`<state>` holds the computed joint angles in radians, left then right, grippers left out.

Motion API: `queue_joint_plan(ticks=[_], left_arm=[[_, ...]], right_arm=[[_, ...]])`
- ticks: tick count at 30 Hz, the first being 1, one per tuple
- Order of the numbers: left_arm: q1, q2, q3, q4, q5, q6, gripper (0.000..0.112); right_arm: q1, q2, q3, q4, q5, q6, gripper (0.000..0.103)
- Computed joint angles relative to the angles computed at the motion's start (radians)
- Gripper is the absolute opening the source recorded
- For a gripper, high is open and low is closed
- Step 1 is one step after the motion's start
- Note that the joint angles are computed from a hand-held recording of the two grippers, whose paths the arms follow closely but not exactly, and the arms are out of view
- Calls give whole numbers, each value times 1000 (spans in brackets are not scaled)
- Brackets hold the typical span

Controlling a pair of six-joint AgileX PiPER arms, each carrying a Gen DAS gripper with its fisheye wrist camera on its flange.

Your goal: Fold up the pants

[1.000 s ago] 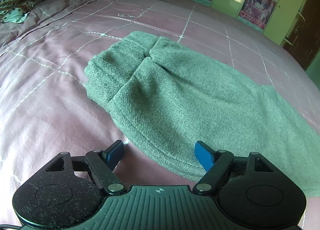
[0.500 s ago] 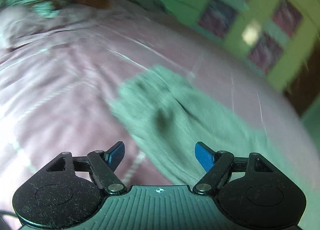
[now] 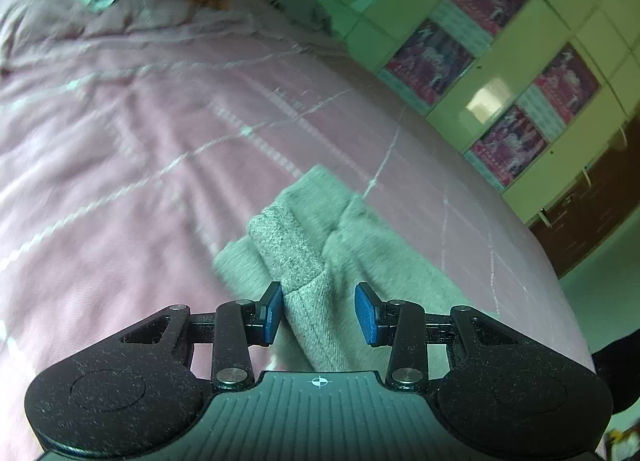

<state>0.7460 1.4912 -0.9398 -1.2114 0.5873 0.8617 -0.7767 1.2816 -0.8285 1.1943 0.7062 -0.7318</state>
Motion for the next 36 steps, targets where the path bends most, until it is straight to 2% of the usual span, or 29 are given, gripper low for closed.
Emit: queue_joint_plan(ticks=[1, 3, 5, 7, 8, 9, 10, 11, 13, 14, 16, 17, 18, 21, 22, 24, 26, 28, 30, 32, 35, 36], left_arm=[[4, -8, 5, -43, 11, 57, 33], [-14, -7, 1, -53, -10, 69, 27], [-31, 39, -54, 60, 2, -37, 27], [-51, 117, -138, 219, 49, -200, 27], [-56, 138, -162, 243, 55, -230, 27], [-61, 151, -177, 238, 58, -224, 25], [-72, 167, -213, 265, 67, -248, 12], [-78, 182, -255, 282, 92, -262, 11], [-86, 180, -316, 256, 99, -252, 11], [-77, 172, -325, 195, 106, -219, 11], [-61, 145, -318, 96, 70, -143, 11], [-47, 137, -316, 91, 70, -128, 11], [-58, 127, -301, 126, 35, -147, 11], [-69, 216, -289, 313, 35, -205, 11], [-64, 223, -274, 309, 35, -191, 11], [-42, 211, -232, 204, 30, -125, 11], [-39, 215, -234, 195, 31, -119, 11], [-47, 228, -273, 257, 46, -164, 11], [-46, 225, -271, 263, 57, -161, 11], [-53, 213, -271, 292, 64, -187, 11], [-51, 230, -289, 310, 66, -183, 11], [-51, 224, -291, 317, 73, -196, 11]], right_arm=[[-12, -4, 8, 19, -4, -6, 71], [-34, 0, 18, 51, -5, -10, 72], [-55, 16, 19, 79, 12, -14, 72], [-55, 24, 19, 84, 7, -15, 72], [-48, 25, 17, 78, 0, -13, 73], [-40, 26, 14, 69, -9, -12, 73], [-33, 22, 14, 60, -16, -8, 74], [-26, 21, 12, 52, -22, -6, 74], [-21, 22, 9, 45, -27, -5, 74], [-20, 22, 9, 46, -27, -6, 74], [-17, 23, 8, 42, -28, -2, 74], [-16, 23, 8, 41, -28, -3, 74], [-17, 21, 9, 43, -26, -4, 74], [-32, 18, 21, 79, -9, -31, 76], [-38, 15, 27, 95, -4, -40, 76], [-53, 24, 28, 111, 13, -45, 75], [-69, 27, 28, 122, 39, -52, 75], [-82, 33, 25, 123, 65, -47, 73], [-99, 46, 25, 140, 97, -61, 59], [-99, 64, 17, 139, 119, -62, 51], [-47, 97, -36, 37, 82, 28, 47], [-30, 113, -55, 3, 75, 53, 41]])
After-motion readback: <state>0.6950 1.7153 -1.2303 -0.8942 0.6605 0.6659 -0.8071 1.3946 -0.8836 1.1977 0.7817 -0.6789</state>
